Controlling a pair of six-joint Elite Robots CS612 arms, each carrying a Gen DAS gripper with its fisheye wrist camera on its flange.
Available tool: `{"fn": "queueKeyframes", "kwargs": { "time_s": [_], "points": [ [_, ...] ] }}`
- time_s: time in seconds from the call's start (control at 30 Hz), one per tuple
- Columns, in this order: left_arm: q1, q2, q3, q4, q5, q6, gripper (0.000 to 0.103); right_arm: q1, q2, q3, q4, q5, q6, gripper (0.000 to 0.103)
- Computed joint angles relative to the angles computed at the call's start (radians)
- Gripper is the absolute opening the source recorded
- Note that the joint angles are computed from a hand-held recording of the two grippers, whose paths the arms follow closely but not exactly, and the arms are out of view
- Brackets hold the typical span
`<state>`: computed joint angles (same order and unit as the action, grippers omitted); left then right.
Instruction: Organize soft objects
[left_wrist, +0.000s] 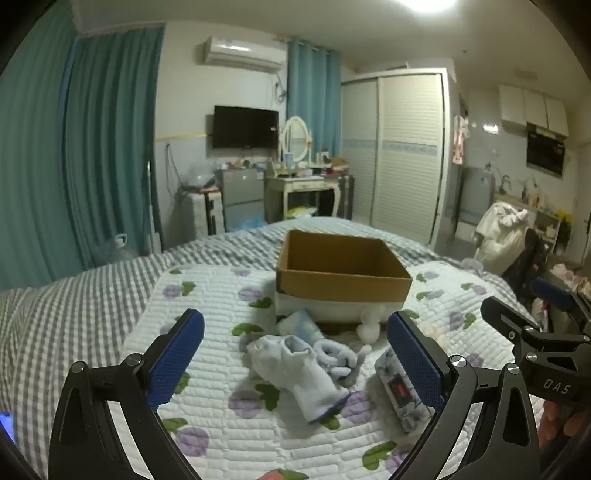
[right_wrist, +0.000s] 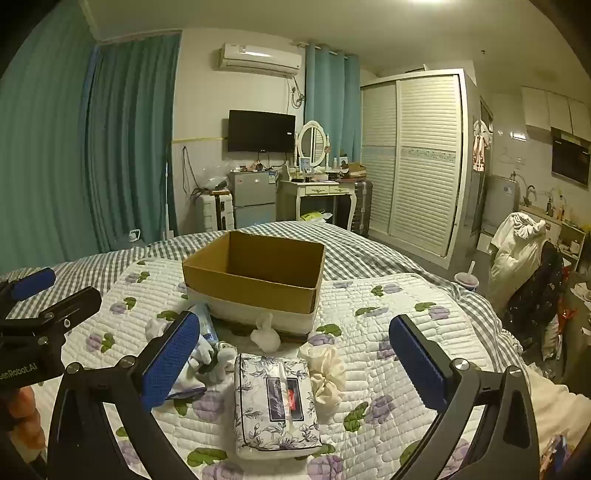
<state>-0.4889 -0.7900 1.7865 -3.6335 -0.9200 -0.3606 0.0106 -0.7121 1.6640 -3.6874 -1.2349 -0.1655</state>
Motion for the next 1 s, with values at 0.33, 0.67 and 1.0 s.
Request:
{"fn": "queueKeyframes", "kwargs": {
  "time_s": [0.33,0.67,1.0],
  "points": [
    [0.000,-0.004,0.001,0.017,-0.006,-0.008,0.101,0.000,0.000,-0.001,0.006,0.005,-0.002,0.103],
    [0.003,-0.001,0.001,0.013,-0.008,-0.008,0.101,0.001,0.005,-0.003,0.008,0.004,-0.003,0.103],
    [0.002,-0.002,0.004,0.016,-0.002,-0.017,0.101,0.001,0.005,-0.002,0.013,0.005,-0.004,0.103]
  ]
}}
